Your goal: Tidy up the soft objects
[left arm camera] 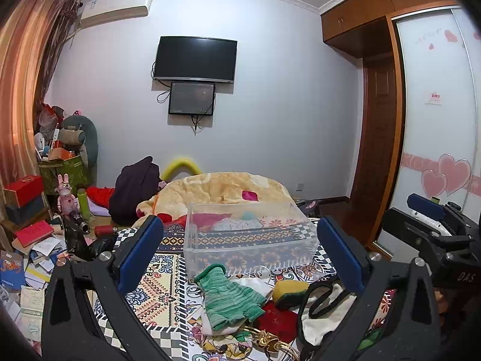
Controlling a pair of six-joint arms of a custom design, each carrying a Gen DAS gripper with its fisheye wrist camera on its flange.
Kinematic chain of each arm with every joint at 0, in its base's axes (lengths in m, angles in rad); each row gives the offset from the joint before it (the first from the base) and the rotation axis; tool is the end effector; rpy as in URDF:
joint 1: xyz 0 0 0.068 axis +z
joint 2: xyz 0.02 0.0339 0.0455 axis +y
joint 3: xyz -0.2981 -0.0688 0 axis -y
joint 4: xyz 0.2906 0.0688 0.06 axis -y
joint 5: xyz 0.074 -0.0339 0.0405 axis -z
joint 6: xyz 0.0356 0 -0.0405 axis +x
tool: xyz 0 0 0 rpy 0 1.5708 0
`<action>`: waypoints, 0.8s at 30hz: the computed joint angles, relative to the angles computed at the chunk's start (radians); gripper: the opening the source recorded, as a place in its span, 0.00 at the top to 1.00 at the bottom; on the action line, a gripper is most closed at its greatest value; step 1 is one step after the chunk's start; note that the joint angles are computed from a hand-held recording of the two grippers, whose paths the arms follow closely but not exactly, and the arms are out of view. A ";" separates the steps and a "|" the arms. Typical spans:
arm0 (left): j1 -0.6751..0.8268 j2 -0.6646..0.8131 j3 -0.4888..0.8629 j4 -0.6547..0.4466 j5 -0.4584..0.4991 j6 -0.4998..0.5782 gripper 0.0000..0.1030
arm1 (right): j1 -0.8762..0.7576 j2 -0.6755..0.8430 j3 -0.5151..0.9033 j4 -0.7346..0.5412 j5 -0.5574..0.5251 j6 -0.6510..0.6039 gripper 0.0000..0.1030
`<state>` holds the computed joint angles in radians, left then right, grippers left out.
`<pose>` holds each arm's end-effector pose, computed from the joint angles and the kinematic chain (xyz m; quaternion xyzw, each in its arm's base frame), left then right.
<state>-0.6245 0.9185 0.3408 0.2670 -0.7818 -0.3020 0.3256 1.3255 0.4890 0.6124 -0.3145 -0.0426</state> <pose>0.1848 -0.1023 0.2116 -0.1016 0.7734 0.0320 0.6249 0.2732 0.1038 0.2032 -0.2373 0.7412 0.2081 0.5925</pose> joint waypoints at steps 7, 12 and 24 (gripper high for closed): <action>-0.001 -0.004 0.001 -0.008 0.003 -0.003 0.00 | 0.002 0.000 0.004 -0.004 0.000 0.000 0.00; -0.003 -0.005 0.003 -0.017 0.003 -0.006 0.00 | 0.004 0.000 0.003 -0.002 0.003 0.000 0.00; 0.004 -0.005 0.004 -0.021 0.022 -0.003 0.00 | -0.001 0.002 0.001 -0.003 -0.003 0.000 0.00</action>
<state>-0.6203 0.9132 0.3446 0.2461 -0.7602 -0.3054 0.3246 1.3271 0.4902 0.6098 -0.3172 -0.0422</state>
